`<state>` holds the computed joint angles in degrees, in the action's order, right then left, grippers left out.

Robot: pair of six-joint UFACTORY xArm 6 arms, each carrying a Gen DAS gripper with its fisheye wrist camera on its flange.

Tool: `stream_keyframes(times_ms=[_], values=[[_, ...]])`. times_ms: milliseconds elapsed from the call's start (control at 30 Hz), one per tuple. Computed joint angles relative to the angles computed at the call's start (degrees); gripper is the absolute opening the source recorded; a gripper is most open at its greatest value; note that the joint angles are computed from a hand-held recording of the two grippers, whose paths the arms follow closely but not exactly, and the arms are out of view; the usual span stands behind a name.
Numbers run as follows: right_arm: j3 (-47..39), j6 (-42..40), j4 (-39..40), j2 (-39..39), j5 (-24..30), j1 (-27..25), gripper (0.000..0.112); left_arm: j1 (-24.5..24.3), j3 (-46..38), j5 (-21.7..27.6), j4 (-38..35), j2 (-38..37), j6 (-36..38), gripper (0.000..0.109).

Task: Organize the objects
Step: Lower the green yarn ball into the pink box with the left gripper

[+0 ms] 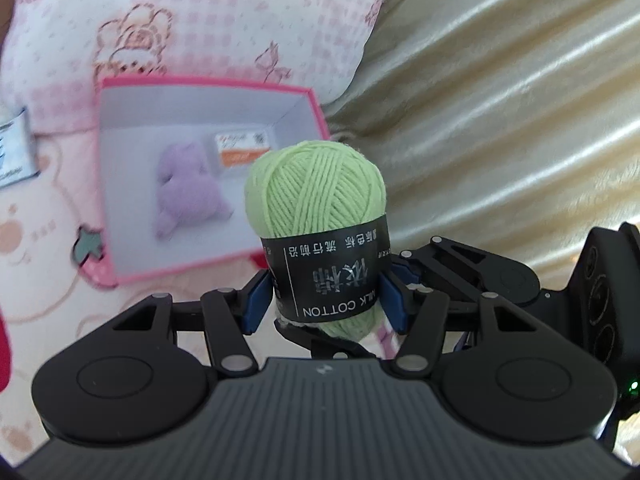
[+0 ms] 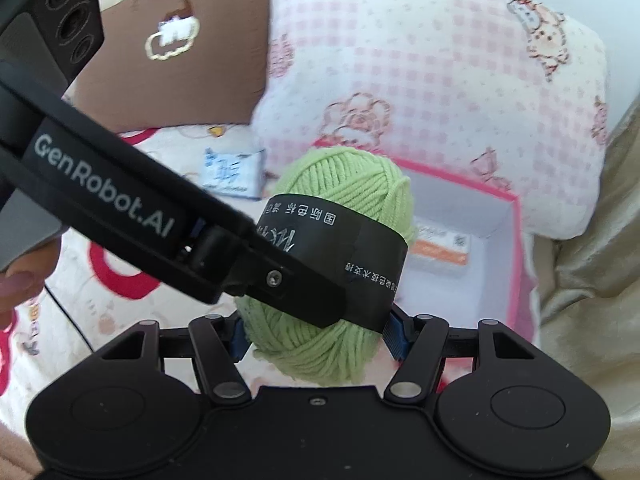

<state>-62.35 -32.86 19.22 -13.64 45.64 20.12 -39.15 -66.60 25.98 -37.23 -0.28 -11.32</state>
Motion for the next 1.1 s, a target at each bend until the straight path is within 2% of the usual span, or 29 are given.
stream_keyframes(times_ms=[200, 367, 500, 633, 833, 967, 1100], values=[[-7.3, -1.3, -2.3, 9.0, -0.9, -2.2, 0.067, 2.2, -9.2, 0.5, -9.9, 10.7, 4.8, 0.057], [-15.7, -0.1, -0.7, 18.7, 3.0, -4.4, 0.067, 4.3, -17.2, 3.2, -12.9, 19.8, 3.5, 0.057], [-19.2, 1.5, -1.8, 23.4, 4.1, -4.8, 0.067, 4.9, -21.0, 3.5, -14.0, 24.7, 2.2, 0.057], [-22.1, 1.4, -0.9, 27.3, 6.1, -5.4, 0.067, 5.6, -23.2, 4.8, -13.7, 27.6, 0.6, 0.057], [-22.1, -4.8, 5.1, 30.3, 5.7, -6.7, 0.067, 6.3, -23.5, 5.4, -13.8, 29.4, 0.3, 0.056], [-21.9, -6.8, 4.4, 30.9, 5.4, -6.3, 0.067, 6.6, -23.5, 6.0, -15.3, 30.0, 1.4, 0.056], [-23.6, -6.9, 3.2, 32.1, 7.9, -6.5, 0.067, 6.3, -23.5, 6.2, -14.4, 30.3, 0.2, 0.056]])
